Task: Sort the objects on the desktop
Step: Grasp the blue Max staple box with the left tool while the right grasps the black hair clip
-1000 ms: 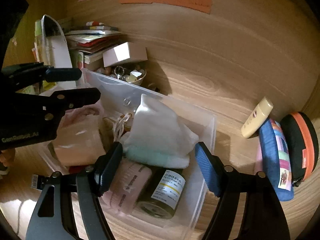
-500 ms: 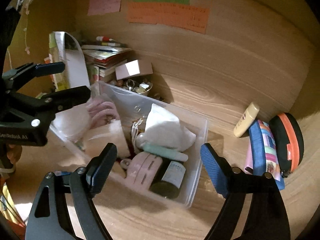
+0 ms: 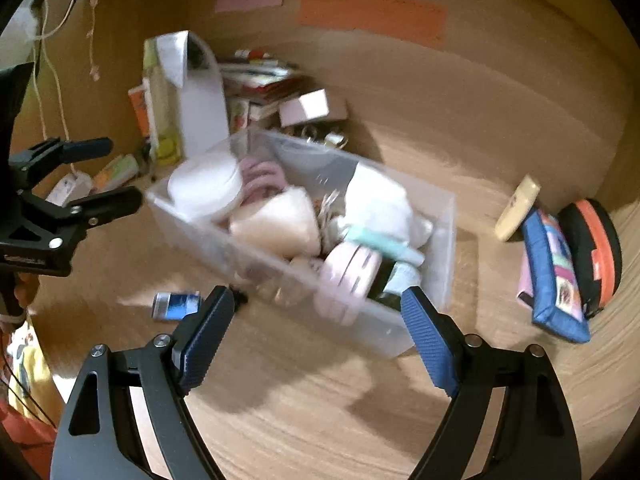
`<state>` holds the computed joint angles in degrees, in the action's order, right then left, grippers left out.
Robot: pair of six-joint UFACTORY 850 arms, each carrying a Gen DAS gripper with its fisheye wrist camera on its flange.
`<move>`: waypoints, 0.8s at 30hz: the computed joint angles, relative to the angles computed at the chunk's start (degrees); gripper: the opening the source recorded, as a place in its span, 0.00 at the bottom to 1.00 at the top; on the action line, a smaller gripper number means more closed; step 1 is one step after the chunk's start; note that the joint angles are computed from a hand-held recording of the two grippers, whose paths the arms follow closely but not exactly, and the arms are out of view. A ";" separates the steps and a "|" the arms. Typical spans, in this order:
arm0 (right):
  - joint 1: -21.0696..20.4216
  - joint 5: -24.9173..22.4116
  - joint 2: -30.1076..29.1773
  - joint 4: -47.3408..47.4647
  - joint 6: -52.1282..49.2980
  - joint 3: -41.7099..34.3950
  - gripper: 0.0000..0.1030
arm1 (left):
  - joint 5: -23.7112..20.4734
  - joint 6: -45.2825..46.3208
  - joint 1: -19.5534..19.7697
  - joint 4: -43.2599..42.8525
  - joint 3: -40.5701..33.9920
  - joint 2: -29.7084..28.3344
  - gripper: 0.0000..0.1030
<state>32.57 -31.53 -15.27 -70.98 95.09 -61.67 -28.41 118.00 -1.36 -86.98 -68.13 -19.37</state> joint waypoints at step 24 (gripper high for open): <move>-3.41 14.44 -9.69 23.65 -21.79 -7.63 0.39 | -8.68 -22.17 -3.28 33.50 -4.48 -6.75 0.53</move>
<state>29.16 -17.10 -24.96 -47.34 73.30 -69.30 -37.09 95.83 -4.64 -53.48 -72.60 -26.12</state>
